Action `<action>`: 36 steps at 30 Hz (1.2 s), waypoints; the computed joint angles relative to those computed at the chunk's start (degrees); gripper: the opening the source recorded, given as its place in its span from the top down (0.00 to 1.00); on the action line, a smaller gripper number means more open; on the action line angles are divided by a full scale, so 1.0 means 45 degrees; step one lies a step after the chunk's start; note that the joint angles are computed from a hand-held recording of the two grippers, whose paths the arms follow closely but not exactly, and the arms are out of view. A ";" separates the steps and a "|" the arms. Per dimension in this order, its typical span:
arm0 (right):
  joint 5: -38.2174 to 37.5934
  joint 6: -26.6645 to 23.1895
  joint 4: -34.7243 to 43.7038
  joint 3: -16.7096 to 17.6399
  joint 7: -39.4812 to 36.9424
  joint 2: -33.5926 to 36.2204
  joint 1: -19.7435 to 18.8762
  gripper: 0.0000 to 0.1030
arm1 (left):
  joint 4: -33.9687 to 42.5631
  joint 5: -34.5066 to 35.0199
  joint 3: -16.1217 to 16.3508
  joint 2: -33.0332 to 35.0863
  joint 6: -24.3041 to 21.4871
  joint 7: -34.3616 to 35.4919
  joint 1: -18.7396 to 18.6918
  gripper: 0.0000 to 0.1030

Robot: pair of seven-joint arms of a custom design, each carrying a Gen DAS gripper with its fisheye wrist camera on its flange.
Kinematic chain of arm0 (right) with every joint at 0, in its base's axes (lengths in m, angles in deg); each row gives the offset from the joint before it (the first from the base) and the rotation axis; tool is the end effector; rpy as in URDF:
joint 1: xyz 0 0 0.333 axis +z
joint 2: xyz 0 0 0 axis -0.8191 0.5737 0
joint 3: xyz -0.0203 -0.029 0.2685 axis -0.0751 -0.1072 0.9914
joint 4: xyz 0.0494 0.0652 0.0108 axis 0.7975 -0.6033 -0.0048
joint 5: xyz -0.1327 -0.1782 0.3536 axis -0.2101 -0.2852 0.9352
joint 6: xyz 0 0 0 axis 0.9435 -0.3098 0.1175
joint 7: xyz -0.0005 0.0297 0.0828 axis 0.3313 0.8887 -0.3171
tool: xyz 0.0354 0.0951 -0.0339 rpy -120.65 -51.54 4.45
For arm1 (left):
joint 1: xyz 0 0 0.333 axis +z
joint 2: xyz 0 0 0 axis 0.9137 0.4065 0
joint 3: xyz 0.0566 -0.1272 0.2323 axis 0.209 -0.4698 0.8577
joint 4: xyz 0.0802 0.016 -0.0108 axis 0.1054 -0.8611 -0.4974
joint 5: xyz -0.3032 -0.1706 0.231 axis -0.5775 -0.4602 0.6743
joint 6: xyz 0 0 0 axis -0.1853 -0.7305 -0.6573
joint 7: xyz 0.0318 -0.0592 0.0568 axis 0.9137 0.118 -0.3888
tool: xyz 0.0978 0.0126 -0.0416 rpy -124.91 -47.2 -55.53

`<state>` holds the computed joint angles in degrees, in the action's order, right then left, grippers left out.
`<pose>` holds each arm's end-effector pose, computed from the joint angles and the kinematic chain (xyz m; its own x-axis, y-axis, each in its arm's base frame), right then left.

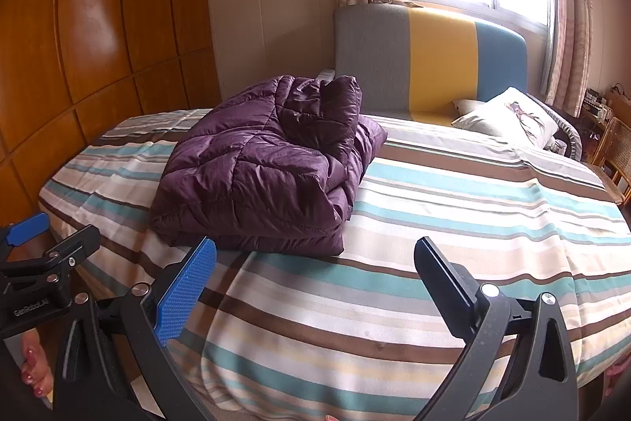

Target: Fold large clothes

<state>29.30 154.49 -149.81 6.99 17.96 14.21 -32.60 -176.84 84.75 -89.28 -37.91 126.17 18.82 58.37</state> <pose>0.5101 0.1548 0.3162 0.0405 -0.9983 -0.0428 -0.5518 0.0134 -0.8339 0.5068 -0.2438 0.4055 0.0670 -0.9975 -0.0218 -0.6235 -0.0249 -0.7814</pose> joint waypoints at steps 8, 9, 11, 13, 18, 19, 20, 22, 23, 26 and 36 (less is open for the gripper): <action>-0.0076 -0.0038 -0.0076 -0.0019 0.0098 -0.0045 -0.0026 0.03 | -0.0012 -0.0045 0.0040 0.0029 0.0154 0.0165 0.0014 0.02; -0.0133 -0.0035 -0.0080 -0.0013 0.0150 -0.0045 -0.0041 0.03 | -0.0011 -0.0069 0.0044 0.0037 0.0171 0.0201 0.0014 0.02; -0.0072 -0.0092 -0.0048 -0.0029 0.0073 -0.0037 -0.0028 0.03 | -0.0021 -0.0134 0.0052 0.0036 0.0202 0.0266 0.0018 0.02; -0.0166 -0.0085 -0.0070 -0.0018 0.0176 -0.0043 -0.0056 0.03 | -0.0021 -0.0146 0.0051 0.0036 0.0216 0.0274 0.0027 0.02; -0.0237 -0.0160 -0.0109 -0.0029 0.0246 -0.0075 -0.0083 0.03 | -0.0024 -0.0209 0.0051 0.0039 0.0236 0.0327 0.0032 0.02; -0.0154 -0.0184 -0.0092 -0.0042 0.0175 -0.0074 -0.0062 0.03 | -0.0025 -0.0275 0.0067 0.0051 0.0267 0.0399 0.0034 0.02; -0.0173 -0.0189 -0.0089 -0.0041 0.0205 -0.0072 -0.0068 0.03 | -0.0023 -0.0286 0.0071 0.0068 0.0287 0.0406 0.0042 0.02; -0.0237 -0.0207 -0.0105 -0.0039 0.0282 -0.0075 -0.0084 0.03 | -0.0022 -0.0314 0.0072 0.0085 0.0305 0.0421 0.0044 0.02; -0.0103 -0.0226 -0.0069 -0.0055 0.0175 -0.0067 -0.0049 0.03 | -0.0033 -0.0298 0.0077 0.0072 0.0317 0.0416 0.0053 0.02; -0.0199 -0.0250 -0.0091 -0.0052 0.0277 -0.0080 -0.0077 0.03 | -0.0035 -0.0276 0.0081 0.0078 0.0352 0.0422 0.0063 0.02; -0.0091 -0.0294 -0.0051 -0.0065 0.0176 -0.0050 -0.0048 0.03 | -0.0025 -0.0517 0.0087 0.0113 0.0401 0.0629 0.0055 0.02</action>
<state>28.89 153.17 -150.04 6.70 18.75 13.98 -32.81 -176.95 82.43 -88.89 -37.40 127.97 21.65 58.61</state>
